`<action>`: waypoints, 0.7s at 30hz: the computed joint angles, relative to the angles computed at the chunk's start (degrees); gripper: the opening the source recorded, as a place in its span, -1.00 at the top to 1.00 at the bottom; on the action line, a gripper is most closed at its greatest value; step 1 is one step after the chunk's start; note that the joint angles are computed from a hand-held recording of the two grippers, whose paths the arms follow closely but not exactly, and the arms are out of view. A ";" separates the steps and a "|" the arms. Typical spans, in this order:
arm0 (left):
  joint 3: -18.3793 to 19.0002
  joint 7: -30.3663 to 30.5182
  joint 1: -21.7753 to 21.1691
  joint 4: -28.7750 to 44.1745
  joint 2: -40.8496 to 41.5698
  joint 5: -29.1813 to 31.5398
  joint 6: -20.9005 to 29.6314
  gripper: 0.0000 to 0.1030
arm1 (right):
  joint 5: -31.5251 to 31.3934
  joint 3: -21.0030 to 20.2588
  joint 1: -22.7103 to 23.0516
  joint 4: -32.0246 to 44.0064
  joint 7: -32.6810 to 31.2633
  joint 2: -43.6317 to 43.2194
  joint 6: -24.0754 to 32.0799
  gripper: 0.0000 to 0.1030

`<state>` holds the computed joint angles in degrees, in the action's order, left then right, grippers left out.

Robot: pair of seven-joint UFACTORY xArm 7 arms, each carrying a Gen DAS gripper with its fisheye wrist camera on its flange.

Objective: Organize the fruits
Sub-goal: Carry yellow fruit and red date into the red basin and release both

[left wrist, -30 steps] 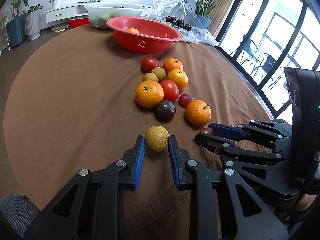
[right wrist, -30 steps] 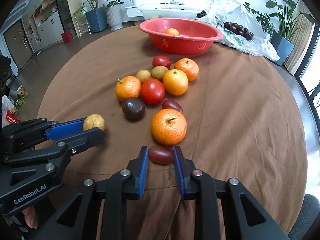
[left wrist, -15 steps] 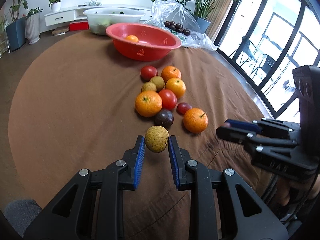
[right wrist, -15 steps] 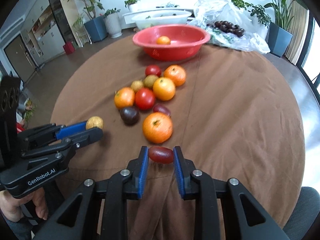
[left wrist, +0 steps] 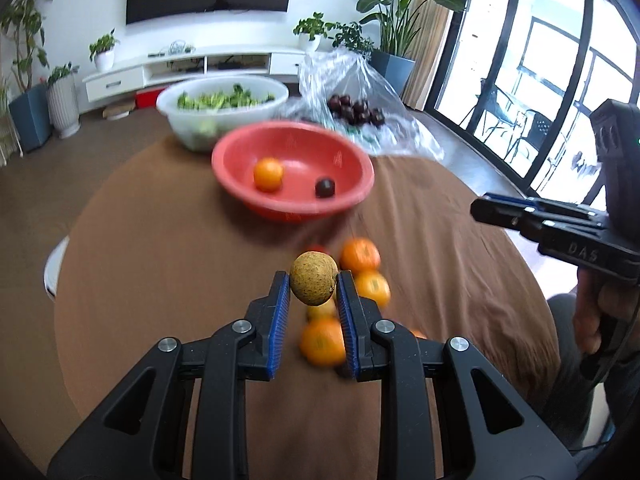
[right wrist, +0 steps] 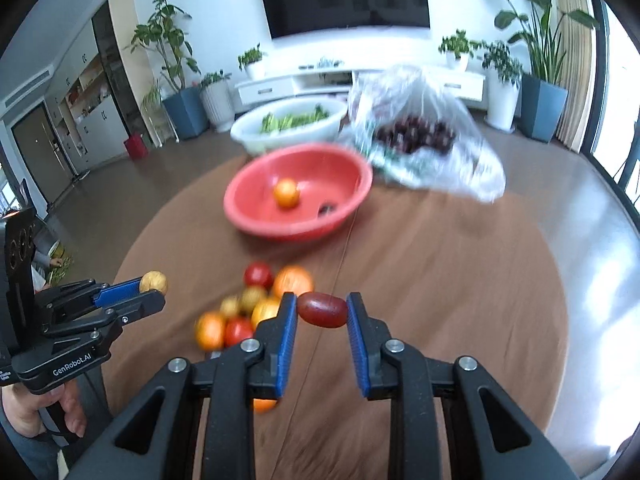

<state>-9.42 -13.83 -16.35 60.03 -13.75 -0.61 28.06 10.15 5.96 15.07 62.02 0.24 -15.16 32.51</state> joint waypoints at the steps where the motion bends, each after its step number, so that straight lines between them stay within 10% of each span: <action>1: 0.19 0.49 0.21 2.04 1.56 0.33 0.34 0.57 | 0.69 -0.49 0.21 1.56 -0.97 1.35 -0.50 0.47; 21: 3.05 10.42 0.20 38.69 34.49 1.76 13.82 0.56 | -0.77 1.66 -0.15 46.19 -5.34 40.22 13.48 0.47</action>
